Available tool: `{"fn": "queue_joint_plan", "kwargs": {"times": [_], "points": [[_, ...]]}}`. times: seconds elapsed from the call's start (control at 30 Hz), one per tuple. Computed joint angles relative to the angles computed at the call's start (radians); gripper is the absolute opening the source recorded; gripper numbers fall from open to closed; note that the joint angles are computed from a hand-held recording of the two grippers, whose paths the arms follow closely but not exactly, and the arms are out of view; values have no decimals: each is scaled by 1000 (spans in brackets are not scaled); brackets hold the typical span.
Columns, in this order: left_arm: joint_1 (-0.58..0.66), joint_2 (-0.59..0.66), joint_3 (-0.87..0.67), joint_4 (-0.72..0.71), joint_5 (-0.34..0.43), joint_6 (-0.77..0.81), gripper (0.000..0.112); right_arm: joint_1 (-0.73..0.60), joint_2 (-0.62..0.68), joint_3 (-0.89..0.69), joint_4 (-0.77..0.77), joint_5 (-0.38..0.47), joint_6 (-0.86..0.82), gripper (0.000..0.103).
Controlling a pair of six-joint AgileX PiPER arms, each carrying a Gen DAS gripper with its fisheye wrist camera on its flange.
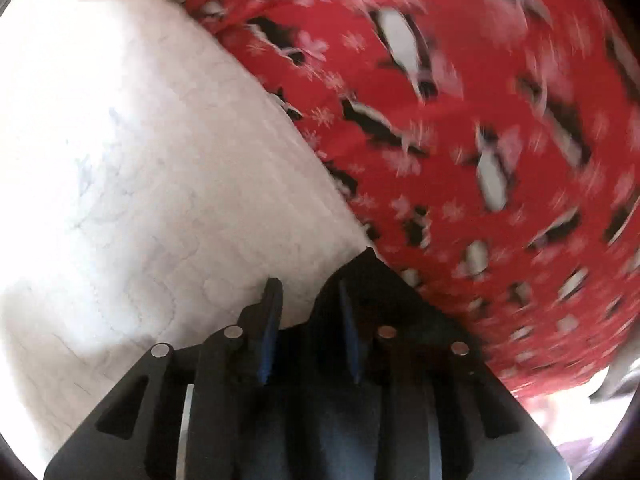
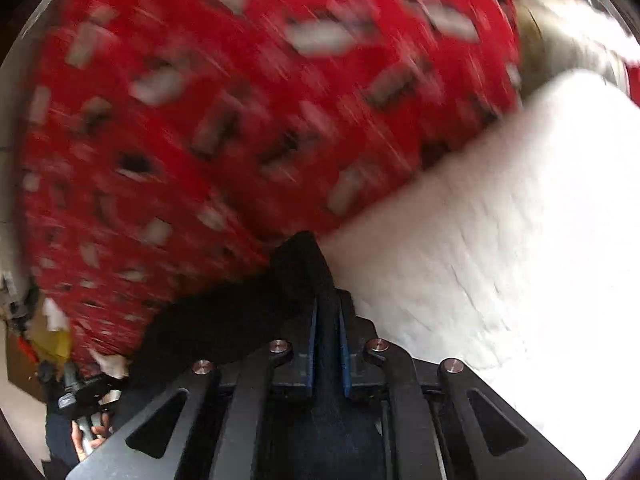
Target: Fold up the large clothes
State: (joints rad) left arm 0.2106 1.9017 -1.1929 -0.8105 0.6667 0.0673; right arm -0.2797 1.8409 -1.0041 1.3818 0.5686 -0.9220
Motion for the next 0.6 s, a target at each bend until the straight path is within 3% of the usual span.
{"fn": "queue_joint_plan", "kwargs": {"times": [0.07,0.13,0.23,0.33,0.4,0.43,0.5,0.53,0.6], "points": [[44,-25,-15,14,74,-10,28,7,-63,23,-55,-59,48,26],[55,-98,-1,71,77,-18,25,17,-167,76,-76,-111,32,27],[19,-255,42,190,74,2,26,-23,-293,187,123,-1,-216,27],[-92,-427,175,300,19,-25,46,-1,-377,297,204,53,-324,36],[-207,-490,266,460,-57,-165,49,75,-382,325,137,-30,-268,35],[-270,-485,295,560,-69,-250,49,142,-350,325,47,-120,-200,34],[-359,-424,303,748,-25,-423,49,215,-362,337,-66,-236,-119,31],[-388,-417,329,823,-49,-494,54,238,-400,342,-165,-271,-34,31],[-400,-450,344,878,-49,-534,54,220,-474,343,-308,-227,126,36]]}}
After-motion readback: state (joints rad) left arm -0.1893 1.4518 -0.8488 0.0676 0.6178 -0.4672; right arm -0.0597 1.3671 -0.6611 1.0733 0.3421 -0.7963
